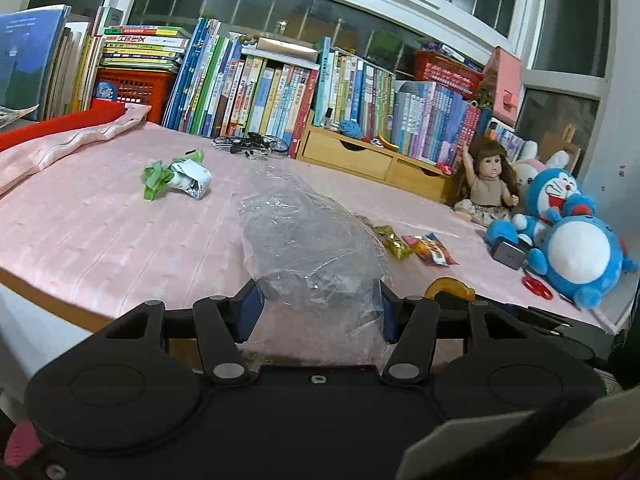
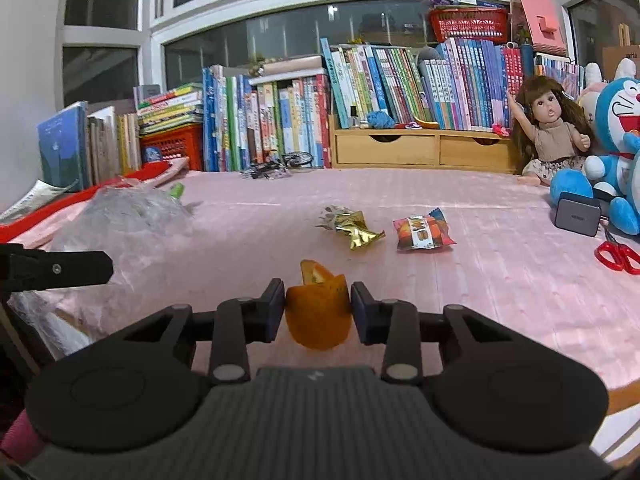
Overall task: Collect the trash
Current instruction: 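Lower both held items into the black bin and open both tools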
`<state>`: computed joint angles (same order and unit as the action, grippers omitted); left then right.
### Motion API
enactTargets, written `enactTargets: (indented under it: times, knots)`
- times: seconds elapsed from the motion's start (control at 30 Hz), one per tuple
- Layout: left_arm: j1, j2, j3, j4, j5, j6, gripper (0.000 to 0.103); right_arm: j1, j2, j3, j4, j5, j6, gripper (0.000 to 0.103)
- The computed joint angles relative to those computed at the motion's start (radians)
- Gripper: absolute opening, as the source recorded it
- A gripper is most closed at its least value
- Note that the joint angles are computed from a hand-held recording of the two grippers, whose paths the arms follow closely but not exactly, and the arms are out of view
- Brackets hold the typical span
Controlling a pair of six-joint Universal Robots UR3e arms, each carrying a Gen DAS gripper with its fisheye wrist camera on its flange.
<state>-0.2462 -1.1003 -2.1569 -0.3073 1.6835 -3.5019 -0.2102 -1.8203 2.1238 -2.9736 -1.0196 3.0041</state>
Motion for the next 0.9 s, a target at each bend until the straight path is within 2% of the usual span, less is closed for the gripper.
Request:
enactTargets:
  times: [0.1,0.2,0.33,0.4,0.47,0.53,0.63,0.9]
  knots:
    - [-0.012,0.086,-0.022,-0.071,-0.015,0.014,0.054,-0.052,-0.125,0.064,0.082,0.073,-0.040,0.041]
    - [-0.020,0.187,-0.024,-0.224,-0.051,0.022,0.054,-0.117,-0.267,0.116,0.228,0.157,-0.098,0.041]
    - [0.007,0.304,-0.013,-0.445,-0.125,0.022,0.054,-0.218,-0.482,0.163,0.517,0.263,-0.213,0.041]
    - [-0.021,0.321,-0.015,-0.497,-0.101,0.018,0.054,-0.259,-0.576,0.176,0.660,0.293,-0.282,0.041]
    - [-0.078,0.310,-0.013,-0.531,-0.040,0.006,0.054,-0.290,-0.648,0.177,0.804,0.304,-0.345,0.041]
    - [-0.123,0.292,-0.020,-0.539,0.000,-0.006,0.054,-0.294,-0.674,0.184,0.879,0.288,-0.371,0.041]
    - [-0.151,0.286,-0.026,-0.559,0.007,-0.008,0.054,-0.292,-0.697,0.204,0.938,0.256,-0.381,0.041]
    - [-0.201,0.298,-0.002,-0.642,0.002,-0.002,0.053,-0.336,-0.771,0.219,1.097,0.250,-0.432,0.041]
